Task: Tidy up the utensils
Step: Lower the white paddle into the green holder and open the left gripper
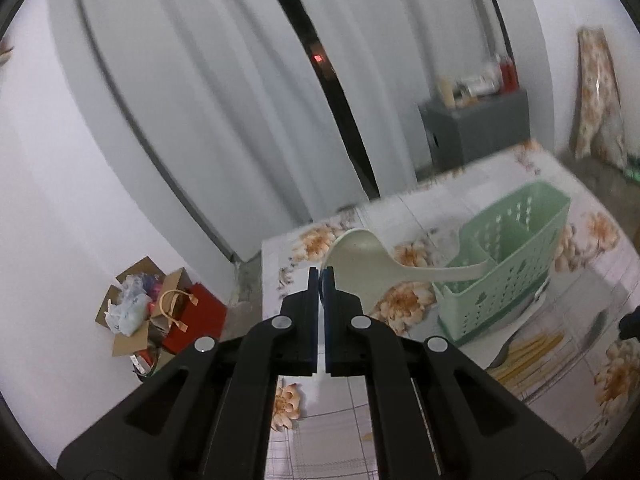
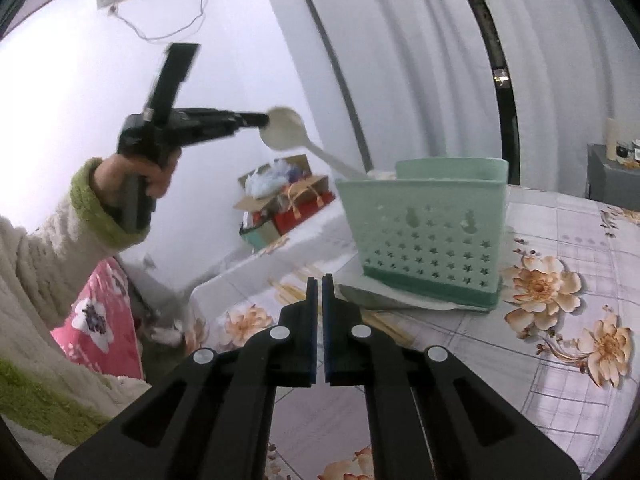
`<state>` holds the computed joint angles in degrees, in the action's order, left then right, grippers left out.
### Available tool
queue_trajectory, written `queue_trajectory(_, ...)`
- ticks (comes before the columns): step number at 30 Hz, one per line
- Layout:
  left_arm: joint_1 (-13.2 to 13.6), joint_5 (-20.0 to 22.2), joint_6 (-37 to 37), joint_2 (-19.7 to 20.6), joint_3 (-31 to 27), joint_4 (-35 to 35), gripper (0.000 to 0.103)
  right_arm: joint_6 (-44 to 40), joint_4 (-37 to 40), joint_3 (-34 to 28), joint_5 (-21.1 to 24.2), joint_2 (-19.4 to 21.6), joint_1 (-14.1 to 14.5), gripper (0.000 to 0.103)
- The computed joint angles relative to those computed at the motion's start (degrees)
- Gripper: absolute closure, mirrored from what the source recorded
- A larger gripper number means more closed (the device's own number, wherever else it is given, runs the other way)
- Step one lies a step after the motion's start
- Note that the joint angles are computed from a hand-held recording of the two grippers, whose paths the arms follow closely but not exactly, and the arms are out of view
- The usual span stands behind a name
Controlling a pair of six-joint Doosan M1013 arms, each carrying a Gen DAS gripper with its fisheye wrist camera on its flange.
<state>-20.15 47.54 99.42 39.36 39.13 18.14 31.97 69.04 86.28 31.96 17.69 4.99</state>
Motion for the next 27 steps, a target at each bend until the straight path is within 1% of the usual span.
queue_trajectory(1,-0.3,2.7,1.1,1.6,-2.8,0.0,0.102,0.0,0.4,0.2,-0.1,0.0,-0.2,0.101)
queue_trajectory(4,-0.8,6.6,2.1,4.5,-7.5,0.5,0.102,0.5,0.9,0.6,0.2,0.0,-0.5,0.101)
queue_trajectory(5,-0.7,7.2,2.4,4.4,-7.0,0.4,0.102,0.4,1.0,1.0,0.0,-0.2,-0.5,0.101)
queue_trajectory(8,-1.1,10.9,4.8,6.7,-11.1,0.4,0.102,1.6,0.9,2.1,-0.4,-0.7,-0.8,0.101)
queue_trajectory(10,-1.3,13.0,6.5,8.0,-13.2,-0.2,0.102,4.3,-0.7,2.7,-1.1,-1.0,-0.9,0.100)
queue_trajectory(13,-1.2,14.8,8.5,9.3,-15.8,-4.1,0.098,9.0,-3.7,3.3,-2.3,-1.4,-0.9,0.100)
queue_trajectory(14,-0.8,14.8,8.8,9.4,-16.4,-6.9,0.098,10.4,-4.4,3.7,-2.9,-1.6,-0.8,0.100)
queue_trajectory(16,0.1,15.1,9.4,9.7,-17.4,-13.3,0.085,13.8,-5.5,4.5,-3.4,-2.0,-0.9,0.100)
queue_trajectory(17,0.7,15.0,9.1,9.7,-17.6,-17.3,0.069,15.0,-6.0,4.8,-3.8,-2.2,-1.0,0.099)
queue_trajectory(18,1.0,13.3,8.8,9.0,-16.0,-19.9,0.057,17.1,-6.8,5.0,-3.7,-2.4,-1.1,0.098)
queue_trajectory(19,1.6,10.1,8.6,7.5,-13.1,-23.1,0.055,17.9,-6.8,5.3,-3.3,-2.5,-1.3,0.098)
queue_trajectory(20,1.7,8.1,8.3,6.7,-11.3,-24.4,0.052,20.1,-7.8,5.5,-3.0,-2.6,-1.4,0.096)
queue_trajectory(21,2.0,5.7,7.8,5.5,-9.1,-25.5,0.048,22.1,-9.2,5.4,-2.9,-2.7,-1.4,0.089)
queue_trajectory(22,2.2,3.3,7.0,4.4,-6.8,-26.2,0.046,24.9,-10.9,5.4,-2.2,-2.8,-1.6,0.084)
queue_trajectory(23,2.4,0.2,6.0,2.8,-3.7,-27.1,0.043,27.5,-12.6,5.3,-1.6,-2.8,-1.6,0.074)
queue_trajectory(24,2.7,-2.2,5.3,1.6,-1.2,-27.8,0.040,29.6,-13.9,5.4,-1.2,-2.8,-1.7,0.068)
queue_trajectory(25,3.0,-5.4,4.5,-0.2,2.5,-28.9,0.038,31.6,-14.9,5.5,-0.6,-2.9,-1.7,0.068)
queue_trajectory(27,3.6,-8.9,3.7,-2.5,7.3,-30.3,0.034,36.9,-17.4,5.1,1.8,-2.5,-1.8,0.066)
